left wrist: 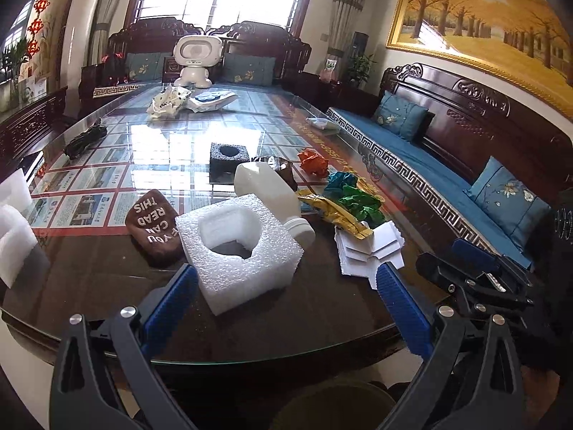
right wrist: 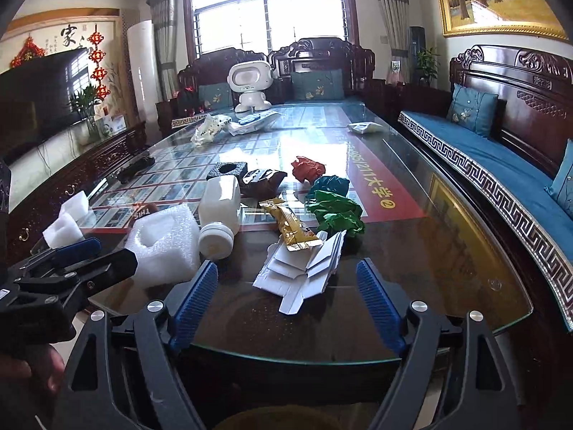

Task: Collect trash
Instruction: 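Close the right tool on the folded white paper while the left tool approaches the white foam block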

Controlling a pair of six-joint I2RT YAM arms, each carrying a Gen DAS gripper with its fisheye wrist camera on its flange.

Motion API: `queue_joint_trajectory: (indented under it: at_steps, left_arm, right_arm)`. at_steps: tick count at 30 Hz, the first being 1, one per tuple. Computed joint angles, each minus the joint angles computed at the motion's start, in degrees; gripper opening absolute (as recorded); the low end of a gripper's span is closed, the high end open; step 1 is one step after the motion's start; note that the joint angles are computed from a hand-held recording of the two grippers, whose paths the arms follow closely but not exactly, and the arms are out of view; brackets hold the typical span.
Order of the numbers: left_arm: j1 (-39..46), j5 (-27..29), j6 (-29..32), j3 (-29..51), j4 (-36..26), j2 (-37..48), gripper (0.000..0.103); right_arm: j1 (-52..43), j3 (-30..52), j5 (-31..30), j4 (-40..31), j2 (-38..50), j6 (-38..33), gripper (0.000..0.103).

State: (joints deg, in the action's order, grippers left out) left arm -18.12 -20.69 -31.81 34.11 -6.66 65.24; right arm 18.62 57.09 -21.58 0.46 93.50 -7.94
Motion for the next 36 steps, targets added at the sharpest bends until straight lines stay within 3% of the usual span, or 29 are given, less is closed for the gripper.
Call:
queue_joint_trajectory:
  at_steps: [8,13,16,17,18,20,21,30,36]
  left_arm:
    - [6.4,5.1,-1.7,0.8,4.3,6.3,0.099]
    - [9.4,8.1,-1.8,0.1,7.1,8.8,0.099]
    - [10.8,9.0,-1.3,0.5,7.5,10.1,0.099]
    - [11.3,9.4,-1.4,0.6,7.7,10.5,0.099]
    - [12.0,10.1,-1.4,0.6,8.1,10.9,0.099]
    - [13.0,10.8,-1.4,0.9,8.4,11.7,0.099]
    - [13.3,11.1,-1.5,1.0,8.6,12.1,0.099]
    - [16.0,15.5,-2.1,1.4,11.6,14.4,0.099]
    - [17.6,16.2,-7.5,-1.6,16.4,11.8,0.099]
  right_arm:
    - [-1.0,10.0,0.4,-3.0,11.2,3.1,0.076]
    - [-0.3,20.4,-0.8,-9.5,20.2,3.8,0.063]
    - [0.1,24.4,-1.4,-12.6,23.9,3.9,0.052]
    - [0.1,25.1,-1.6,-12.9,24.8,4.1,0.045]
    - [0.1,25.5,-2.5,-13.0,25.4,4.1,0.032]
    - [-0.2,25.3,-4.1,-12.6,25.6,4.2,0.017]
    - [-0.4,25.2,-5.2,-12.4,25.6,4.1,0.015]
    - [-2.8,14.8,-6.8,-4.2,16.9,3.4,0.009]
    - [-5.8,12.2,-7.9,-2.6,12.8,3.0,0.009]
